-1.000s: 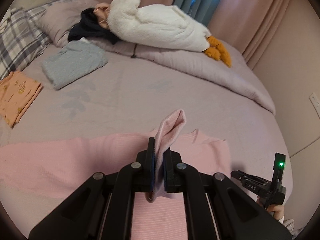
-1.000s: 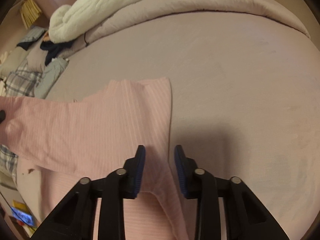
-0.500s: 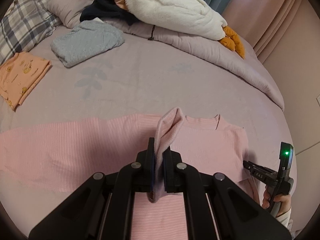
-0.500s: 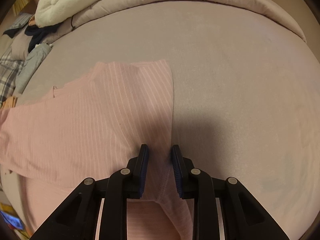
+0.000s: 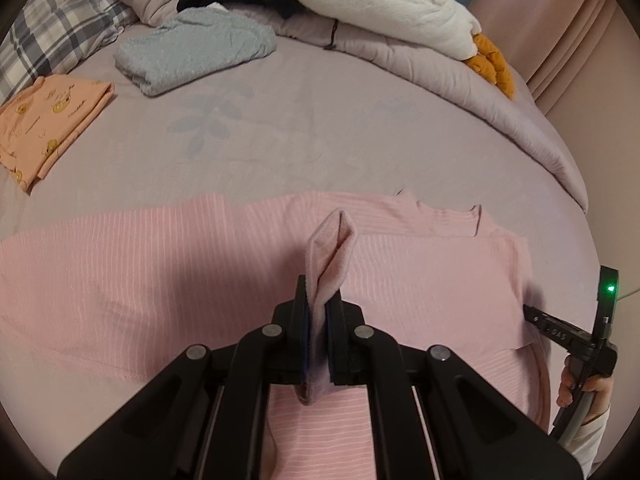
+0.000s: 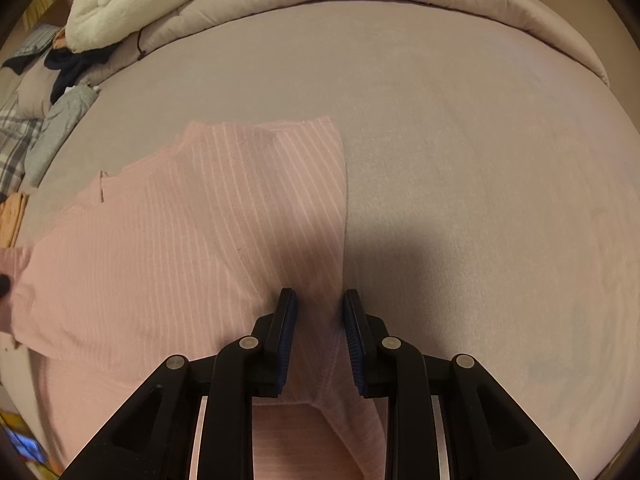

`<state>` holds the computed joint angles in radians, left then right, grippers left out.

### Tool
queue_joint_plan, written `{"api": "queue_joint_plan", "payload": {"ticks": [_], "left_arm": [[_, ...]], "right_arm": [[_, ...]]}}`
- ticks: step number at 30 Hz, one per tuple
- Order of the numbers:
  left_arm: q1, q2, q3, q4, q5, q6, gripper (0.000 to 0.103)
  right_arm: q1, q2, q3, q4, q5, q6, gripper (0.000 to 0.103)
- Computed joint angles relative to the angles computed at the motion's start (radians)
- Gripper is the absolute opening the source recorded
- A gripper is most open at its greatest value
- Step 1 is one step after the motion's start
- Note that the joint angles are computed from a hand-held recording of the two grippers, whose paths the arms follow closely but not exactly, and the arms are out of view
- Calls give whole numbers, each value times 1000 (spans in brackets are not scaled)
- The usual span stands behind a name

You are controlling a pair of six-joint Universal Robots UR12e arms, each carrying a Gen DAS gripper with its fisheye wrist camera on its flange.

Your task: Fold small clothes

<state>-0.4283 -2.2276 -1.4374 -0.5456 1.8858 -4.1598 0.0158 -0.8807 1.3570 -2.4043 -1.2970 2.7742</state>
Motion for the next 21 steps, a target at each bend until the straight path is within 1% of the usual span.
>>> {"api": "queue_joint_plan", "payload": {"ticks": [7,11,15,21], "left_arm": [[7,-1,-14,-28,-23,-8,7],[11,1,-26,-17,-40,-24,7],[12,-5,-20,-40,-47,-30,8],[19,-6,-37,-21,-80,-66,10]], "right_arm": [[-6,-1,6,-4,12,6,26],[-6,-3,10,-11,6,4,26],[-6,-2,9,-12,5,4,26],[-6,-5,16,-20,10,6,26]]}}
